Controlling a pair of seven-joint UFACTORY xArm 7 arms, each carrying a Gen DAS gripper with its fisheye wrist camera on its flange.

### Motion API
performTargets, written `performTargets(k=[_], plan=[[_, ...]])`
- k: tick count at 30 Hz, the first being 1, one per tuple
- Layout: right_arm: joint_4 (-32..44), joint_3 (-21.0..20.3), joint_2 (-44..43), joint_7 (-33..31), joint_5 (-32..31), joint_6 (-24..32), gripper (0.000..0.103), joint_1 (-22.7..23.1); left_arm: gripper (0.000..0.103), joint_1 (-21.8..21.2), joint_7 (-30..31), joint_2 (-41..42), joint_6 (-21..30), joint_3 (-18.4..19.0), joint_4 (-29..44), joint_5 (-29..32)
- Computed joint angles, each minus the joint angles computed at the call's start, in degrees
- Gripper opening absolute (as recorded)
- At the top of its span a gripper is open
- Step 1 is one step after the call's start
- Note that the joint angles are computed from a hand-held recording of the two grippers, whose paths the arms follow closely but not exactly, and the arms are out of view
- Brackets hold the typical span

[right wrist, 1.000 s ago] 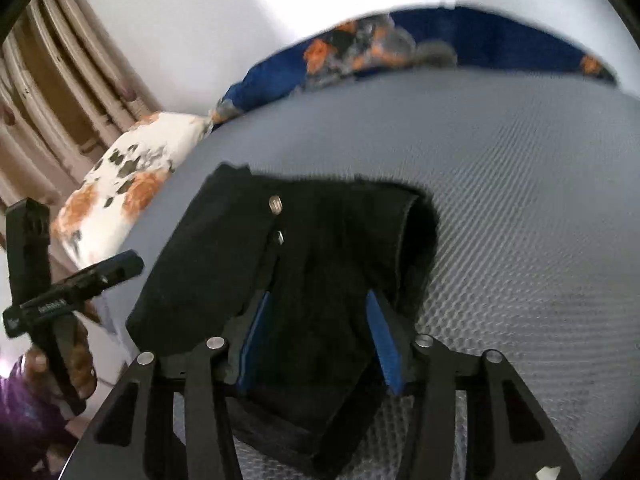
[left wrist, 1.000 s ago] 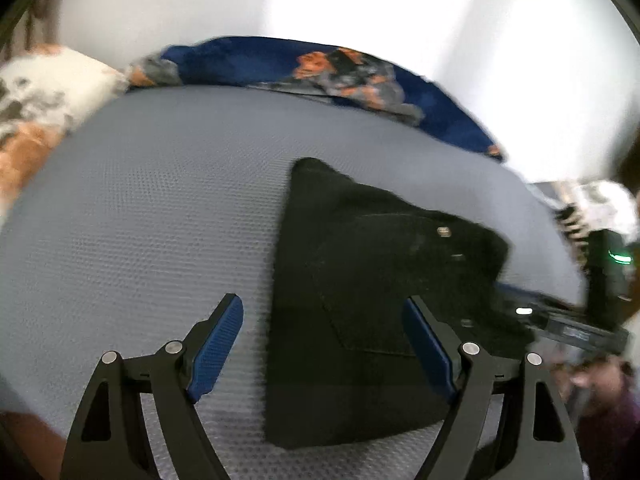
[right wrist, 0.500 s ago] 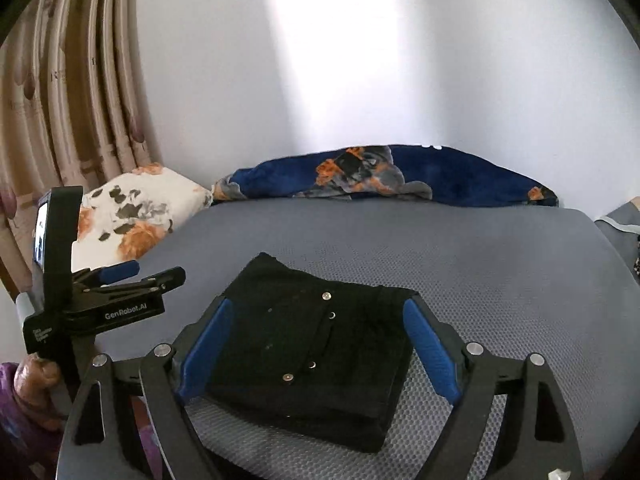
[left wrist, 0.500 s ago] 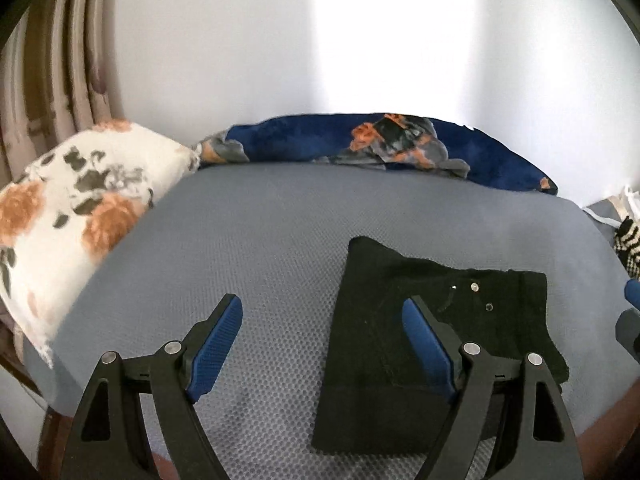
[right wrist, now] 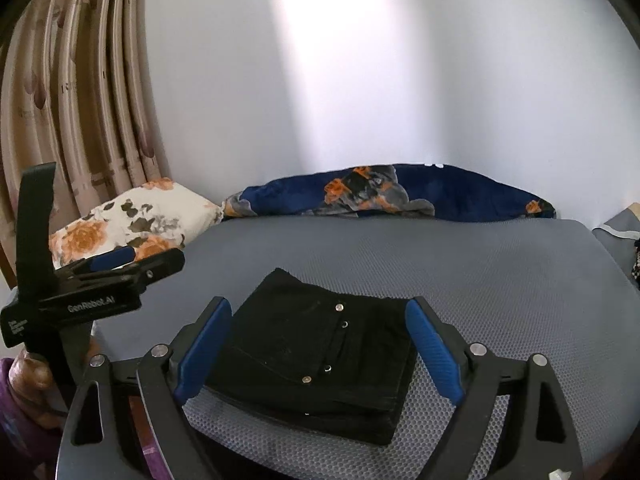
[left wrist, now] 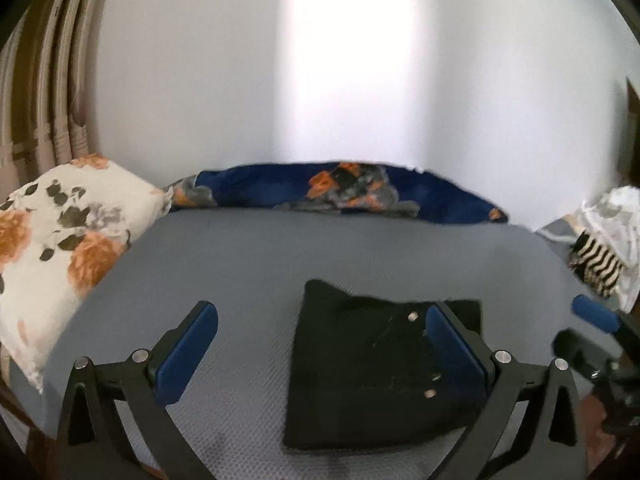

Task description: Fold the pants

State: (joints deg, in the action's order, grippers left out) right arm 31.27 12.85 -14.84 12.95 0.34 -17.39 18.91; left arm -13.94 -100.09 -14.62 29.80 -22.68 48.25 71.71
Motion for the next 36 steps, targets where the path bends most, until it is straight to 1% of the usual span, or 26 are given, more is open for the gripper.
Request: performTargets(k=[2,3,4,5,8,10,13,16,18,19,23,26,31,36], plan=[[-0.4,1.7,-0.5,-0.5,1.1,-0.4,0.088,-1.5,0.103,-1.2,0.3,-0.8,-1.0,1.3,-0.2,0.2],[-0.6,1.7,-0.8,-0.4,1.2,-0.5,0.088,-1.3,0.103,-1.6,1.3,-0.9,-1.0,1.6,-0.1,-0.3],[-0.8,1.5,-1.1,-0.2,1.1,-0.5,0.088,-1.1,0.103,-1.9,2.0,-0.8,-0.6,1.6,0.1,-0.8],[-1.0,1.5,-1.3,-0.2,1.2,-0.5,0.088,-1.0,0.103,-2.3,2.9,-0.6,1.0,1.2,0.5,-1.2],[-1.4,4.1,-2.1,-1.0,2.7,-0.5,0.088,-3.2,0.103,-3.2,2.9,-0.1,4.1,0.5,1.1,-0.7],[-1.5,5.6,-2.5,-1.3,3.6,-0.4,0.088,-4.4,0.103,-3.8,1.9,-0.2,4.4,0.8,0.9,-0.4],[-1.6,10.2,-3.4,-2.3,6.1,0.4,0.088,-8.6,0.103,-4.6,2.4,0.4,6.3,1.0,1.3,-1.9],[-1.4,17.9,-4.7,-2.8,9.2,1.4,0.089,-15.7,0.103,-5.4,2.9,1.0,9.1,1.2,1.8,-3.7],[-1.2,24.7,-6.3,-2.3,10.8,2.5,0.091,-22.3,0.103,-5.8,2.7,1.2,10.7,1.2,1.8,-4.2],[-1.2,25.9,-6.6,-1.7,10.4,2.7,0.091,-23.5,0.103,-6.1,2.9,1.4,11.6,1.2,1.9,-4.6],[-1.2,27.9,-7.4,0.9,8.1,4.0,0.091,-26.0,0.103,-7.1,3.5,2.2,13.2,1.6,2.2,-5.4],[-1.2,28.0,-7.4,2.6,5.9,4.4,0.092,-26.4,0.103,-7.6,3.9,2.7,13.1,2.1,2.3,-5.7],[-1.2,27.0,-6.6,4.7,2.9,4.8,0.092,-25.8,0.103,-8.4,4.6,4.1,14.0,2.5,2.7,-5.5],[-1.0,25.9,-5.7,5.6,1.2,5.0,0.092,-25.2,0.103,-9.4,5.9,5.4,13.3,3.3,3.1,-6.0]])
